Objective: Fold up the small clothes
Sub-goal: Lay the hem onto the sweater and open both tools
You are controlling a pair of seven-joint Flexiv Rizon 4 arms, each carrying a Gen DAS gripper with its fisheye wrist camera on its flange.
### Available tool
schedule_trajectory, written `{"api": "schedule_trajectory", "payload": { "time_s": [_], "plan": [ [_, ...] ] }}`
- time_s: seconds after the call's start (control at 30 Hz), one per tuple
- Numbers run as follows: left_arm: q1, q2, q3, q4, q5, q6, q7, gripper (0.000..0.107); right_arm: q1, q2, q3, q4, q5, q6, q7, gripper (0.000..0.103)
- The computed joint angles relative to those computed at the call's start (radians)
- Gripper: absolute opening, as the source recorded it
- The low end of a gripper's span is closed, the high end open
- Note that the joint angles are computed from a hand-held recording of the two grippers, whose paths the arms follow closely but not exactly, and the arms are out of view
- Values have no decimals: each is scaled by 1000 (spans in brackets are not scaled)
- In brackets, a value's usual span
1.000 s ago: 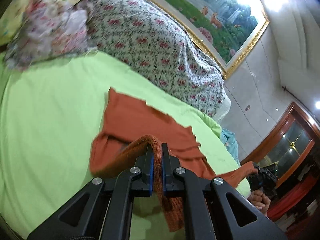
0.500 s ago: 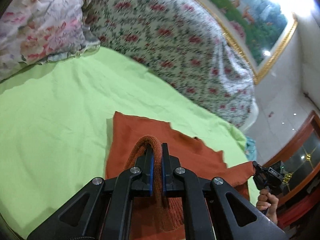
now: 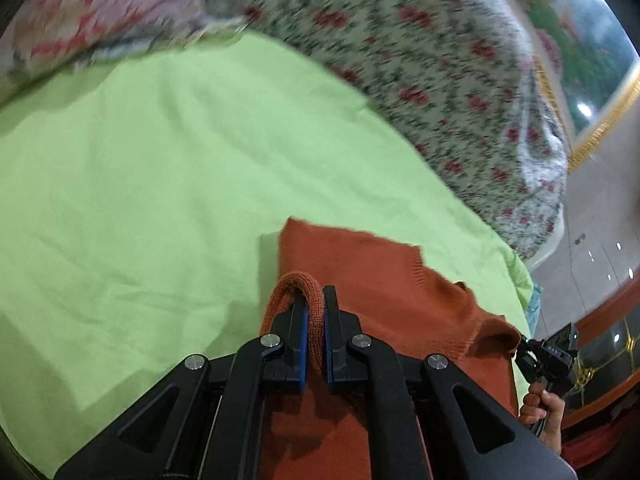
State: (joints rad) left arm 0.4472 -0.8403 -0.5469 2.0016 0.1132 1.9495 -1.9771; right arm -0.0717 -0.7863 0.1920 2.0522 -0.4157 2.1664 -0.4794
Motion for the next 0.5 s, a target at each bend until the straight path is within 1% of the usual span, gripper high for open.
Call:
{"api": "schedule_trajectory", "payload": {
  "time_s": [0.07,0.13,0.17,0.2,0.23,0.27,0.3,0.33,0.37,0.4,0.43,0.47,0.5],
  "plan": [
    [34,-28,-33,-1,10,-1,-7,8,13,-1,-12,-9,15,-52,13,8],
    [58,-31,-55,13,29,18,-11,11,-1,-9,4,-13,22,-74,30,10],
    [56,-16,-50,22,31,17,-13,12,-15,-12,18,-12,21,-72,38,11],
    [38,15,-20,27,47,9,-38,17,-25,-12,27,-6,25,-63,45,15],
    [-9,67,29,59,-2,26,-20,28,-27,-4,28,5,33,-54,50,20],
    [-30,97,56,77,-6,42,-25,31,-11,9,14,18,52,-42,51,24],
    [-41,123,70,99,0,62,-32,34,32,38,-21,41,108,-30,31,31],
    [-39,148,67,124,22,78,-37,34,85,64,-62,61,166,-22,10,38],
    [-22,164,46,139,56,80,-39,34,152,97,-113,91,236,-5,-32,39],
    [-13,171,31,147,84,84,-39,34,192,120,-136,104,269,-5,-66,39],
    [0,168,-5,150,137,89,-23,35,211,139,-142,117,278,-8,-98,39],
    [15,159,-41,140,176,57,-3,38,218,153,-135,128,270,-6,-130,39],
    [13,154,-61,126,184,12,21,42,210,159,-109,137,233,14,-166,39]
  ]
}}
